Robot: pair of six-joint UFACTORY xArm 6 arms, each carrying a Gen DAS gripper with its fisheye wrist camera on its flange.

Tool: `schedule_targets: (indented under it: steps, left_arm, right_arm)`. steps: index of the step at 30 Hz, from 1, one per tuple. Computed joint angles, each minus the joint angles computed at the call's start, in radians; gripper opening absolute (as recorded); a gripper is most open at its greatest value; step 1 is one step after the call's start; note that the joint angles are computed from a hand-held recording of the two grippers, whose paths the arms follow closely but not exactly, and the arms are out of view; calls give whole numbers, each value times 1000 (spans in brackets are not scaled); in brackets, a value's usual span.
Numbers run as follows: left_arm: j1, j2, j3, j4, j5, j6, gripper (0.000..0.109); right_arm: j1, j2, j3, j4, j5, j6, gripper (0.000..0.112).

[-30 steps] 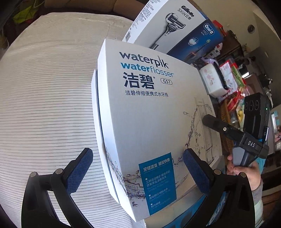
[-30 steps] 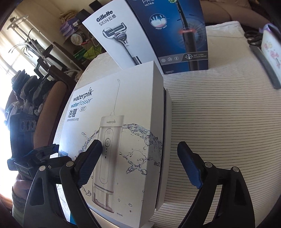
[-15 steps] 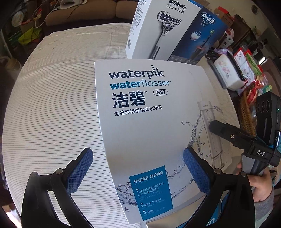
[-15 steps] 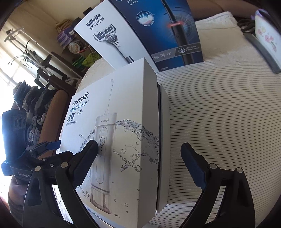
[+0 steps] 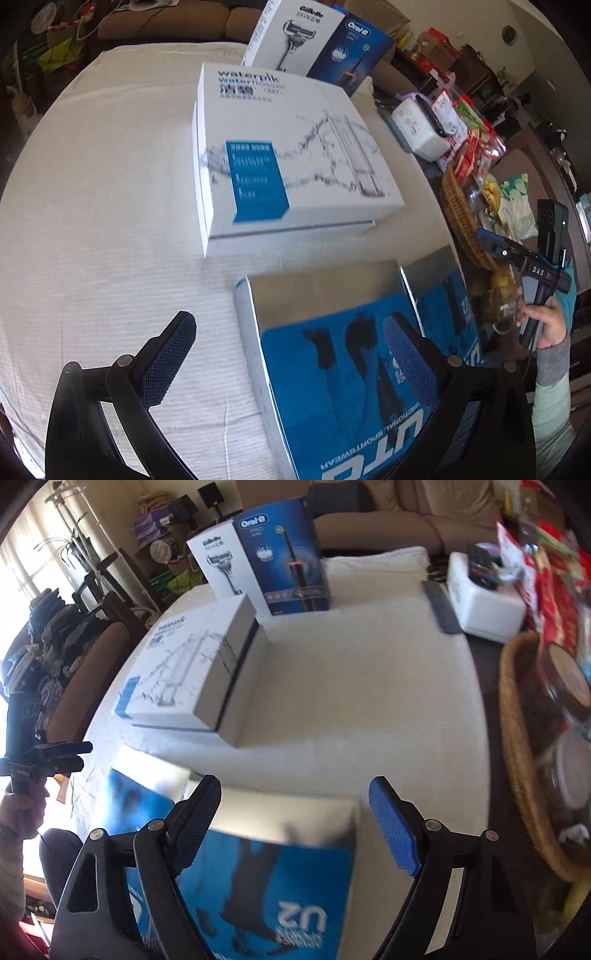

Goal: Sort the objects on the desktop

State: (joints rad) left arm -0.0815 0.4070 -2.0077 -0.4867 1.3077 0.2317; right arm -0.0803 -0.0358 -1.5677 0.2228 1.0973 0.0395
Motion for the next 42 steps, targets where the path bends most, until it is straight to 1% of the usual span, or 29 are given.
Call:
schedule_targets:
  steps: [1,3,5,8,11,13,15,18,21,23,24,25,27,29,30,32,35,36,37,38,39,42]
  left_arm:
    - [-5,-40,72,-7,-23,6,103]
    - [-13,-113,200,-35,-69,7,103]
    - [-25,-167,296,-44,-112,11,103]
    - [-44,-221,397,-26,-149,9,103]
    - [-55,-264,480,-14,-171,6,103]
    - [-62,-289,525,-16,-180,8,103]
    - [-67,-308,559,-23,-185,16,103]
    - [-70,-328,586,-30,-197,22,103]
    - [-70,-338,597,-15,-207,18,103]
    - [-62,-334,593,-16,-210,28,103]
    - [-55,-325,581,-18,-204,37,103]
    - [-48,-312,565,-19,-196,44,103]
    - [-34,-283,524,-23,-161,53,103]
    - [-31,-262,487,-12,-122,63,103]
    - [-35,-262,478,8,-116,67,103]
    - [-53,-292,487,84,-159,58,103]
    - [-74,-337,501,119,-248,26,103]
    - [-86,-342,497,130,-275,4,103]
    - [-100,-342,492,149,-305,-24,103]
    - [-116,-337,487,171,-334,-57,103]
    - [-131,-326,479,190,-360,-93,103]
    - [-167,-273,446,221,-410,-192,103]
  right_arm:
    - [-12,-47,63,-2,2,8,81]
    - [-48,-126,179,41,-6,7,81]
    - [-80,-186,276,78,-20,15,81]
    - [-112,-259,396,144,-31,21,80]
    - [-120,-333,498,191,-40,33,78]
    - [-123,-377,554,253,-57,36,78]
    - [-109,-406,593,286,-81,43,76]
    - [-58,-420,629,296,-150,91,74]
    - [11,-433,665,241,-254,198,74]
    - [60,-449,698,160,-336,299,75]
    - [74,-452,709,139,-363,331,75]
    - [83,-450,712,136,-377,341,76]
    - [85,-434,695,149,-365,321,76]
    - [78,-425,673,157,-332,295,76]
    - [76,-418,652,138,-302,288,75]
    - [86,-415,606,-4,-260,331,76]
    - [112,-406,533,-129,-243,336,77]
    - [126,-389,501,-162,-239,340,81]
    - [144,-364,465,-195,-235,344,88]
    - [163,-333,428,-227,-232,348,91]
    - [180,-299,393,-249,-234,353,94]
    - [214,-198,313,-304,-252,402,94]
